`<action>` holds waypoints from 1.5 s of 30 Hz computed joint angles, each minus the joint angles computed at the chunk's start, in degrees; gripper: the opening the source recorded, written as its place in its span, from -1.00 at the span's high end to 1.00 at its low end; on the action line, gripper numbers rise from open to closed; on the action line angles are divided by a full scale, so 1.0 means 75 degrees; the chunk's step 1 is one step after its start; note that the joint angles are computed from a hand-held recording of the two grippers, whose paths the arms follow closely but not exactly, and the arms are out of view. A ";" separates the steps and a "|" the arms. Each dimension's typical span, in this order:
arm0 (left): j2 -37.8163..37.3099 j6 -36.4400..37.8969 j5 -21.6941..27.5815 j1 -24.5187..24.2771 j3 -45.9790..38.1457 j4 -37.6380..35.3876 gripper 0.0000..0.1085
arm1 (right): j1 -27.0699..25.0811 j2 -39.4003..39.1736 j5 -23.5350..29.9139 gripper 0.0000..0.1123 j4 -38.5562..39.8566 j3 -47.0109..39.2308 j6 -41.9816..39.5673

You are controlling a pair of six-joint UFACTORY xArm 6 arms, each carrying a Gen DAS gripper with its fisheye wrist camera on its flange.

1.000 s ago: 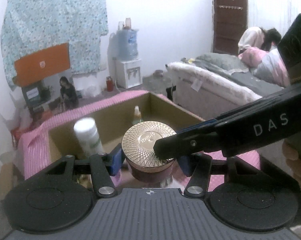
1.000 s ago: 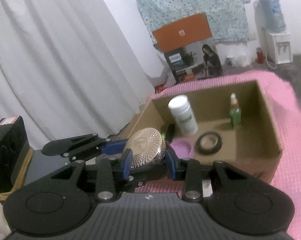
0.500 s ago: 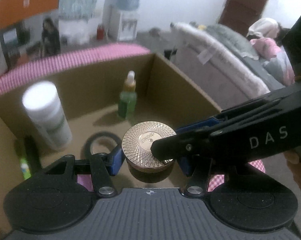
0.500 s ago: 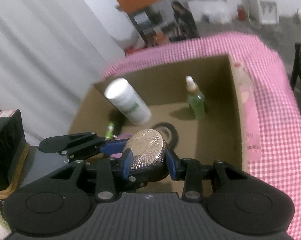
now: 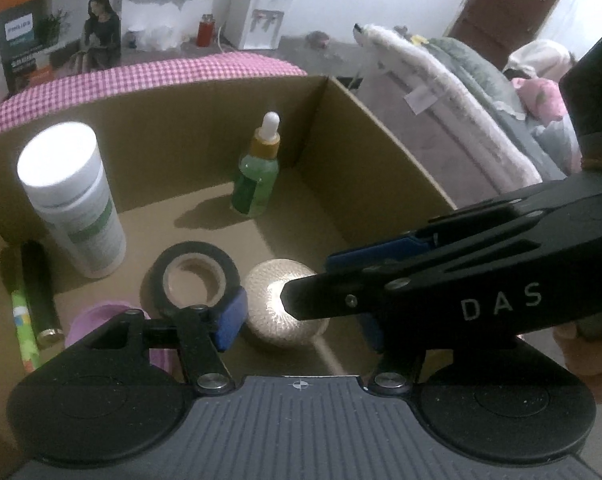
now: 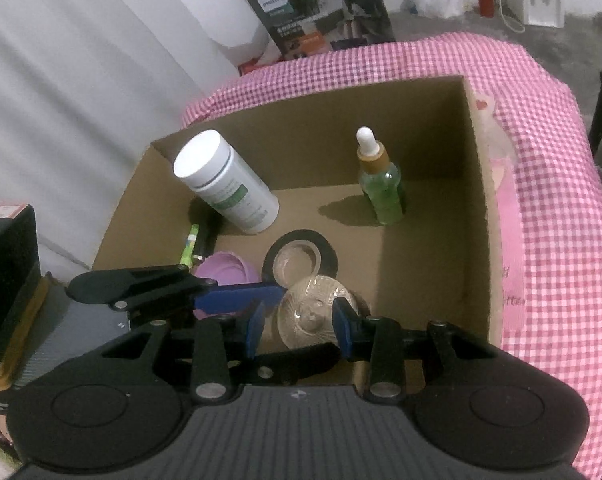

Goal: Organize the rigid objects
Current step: 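Carry the gold jar with the right gripper into the box and release, then move the right gripper out of the box to the white plug adapter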

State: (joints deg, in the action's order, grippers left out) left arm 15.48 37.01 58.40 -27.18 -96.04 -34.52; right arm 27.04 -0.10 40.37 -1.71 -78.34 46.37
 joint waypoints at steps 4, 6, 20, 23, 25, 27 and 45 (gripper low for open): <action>-0.0275 0.0105 -0.0256 0.0000 0.0249 -0.0144 -0.28 | 0.0123 -0.0313 -0.0330 0.28 -0.0471 0.0276 0.0350; -0.0495 0.0194 -0.0373 0.0034 0.0445 -0.0249 -0.41 | 0.0210 -0.0568 -0.0677 0.28 -0.0723 0.0553 0.0629; -0.2485 0.1683 -0.0517 0.0605 0.2316 -0.1371 -0.68 | 0.1499 -0.2413 -0.1407 -0.03 -0.4968 0.2178 0.5608; -0.2942 0.2144 -0.0549 0.0685 0.2831 -0.1476 -0.73 | 0.1815 -0.2660 -0.1243 -0.03 -0.5659 0.2412 0.6618; -0.3194 0.2373 -0.0530 0.0732 0.3125 -0.1514 -0.73 | 0.2060 -0.2861 -0.1122 -0.03 -0.6206 0.2614 0.7395; -0.3409 0.2575 -0.0473 0.0758 0.3400 -0.1543 -0.73 | 0.2230 -0.3010 -0.0985 -0.03 -0.6580 0.2772 0.7942; -0.3661 0.3097 -0.1825 0.0053 0.4873 -0.0904 -0.55 | 0.2163 -0.2735 -0.1386 -0.03 -0.5988 0.3624 0.8591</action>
